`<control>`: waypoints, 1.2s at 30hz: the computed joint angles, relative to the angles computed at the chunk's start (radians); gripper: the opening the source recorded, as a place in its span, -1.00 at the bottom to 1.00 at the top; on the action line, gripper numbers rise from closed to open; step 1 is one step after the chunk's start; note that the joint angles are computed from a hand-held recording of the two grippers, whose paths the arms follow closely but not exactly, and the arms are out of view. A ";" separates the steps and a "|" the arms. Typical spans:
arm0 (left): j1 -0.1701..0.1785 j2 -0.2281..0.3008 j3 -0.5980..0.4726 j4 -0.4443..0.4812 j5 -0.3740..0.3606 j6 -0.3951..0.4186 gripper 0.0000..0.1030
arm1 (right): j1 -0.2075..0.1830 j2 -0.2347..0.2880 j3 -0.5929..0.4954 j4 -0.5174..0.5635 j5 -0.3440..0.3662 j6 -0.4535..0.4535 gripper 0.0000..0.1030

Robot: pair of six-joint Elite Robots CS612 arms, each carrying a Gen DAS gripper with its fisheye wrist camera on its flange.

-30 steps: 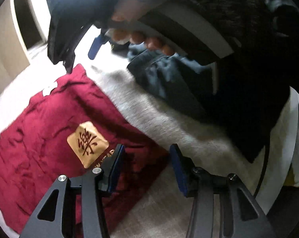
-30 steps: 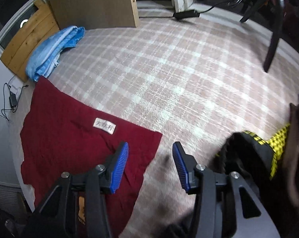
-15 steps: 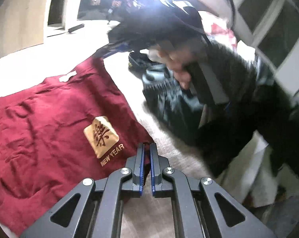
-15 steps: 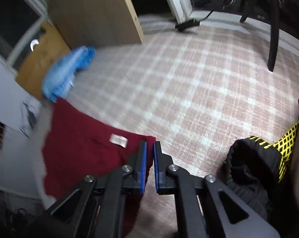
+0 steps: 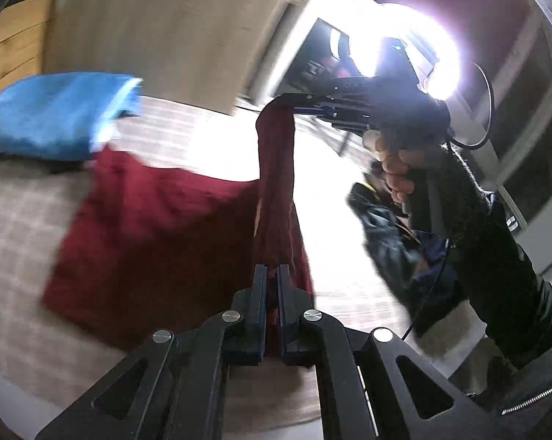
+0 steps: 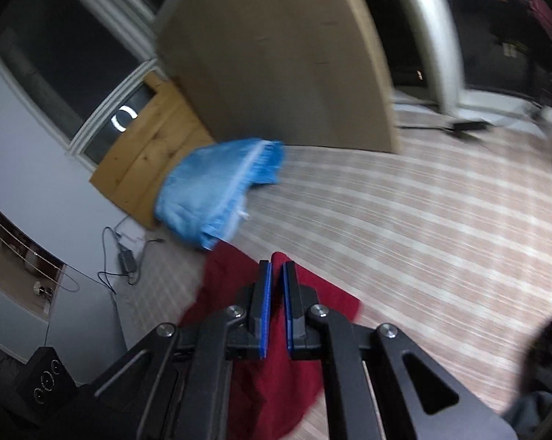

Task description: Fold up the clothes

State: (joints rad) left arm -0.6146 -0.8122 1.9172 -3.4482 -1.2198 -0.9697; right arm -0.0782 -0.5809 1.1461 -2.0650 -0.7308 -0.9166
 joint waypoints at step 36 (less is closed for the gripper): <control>0.299 0.075 -0.068 0.091 -0.366 0.218 -0.30 | 0.048 0.068 0.100 -0.401 -0.261 0.436 -0.06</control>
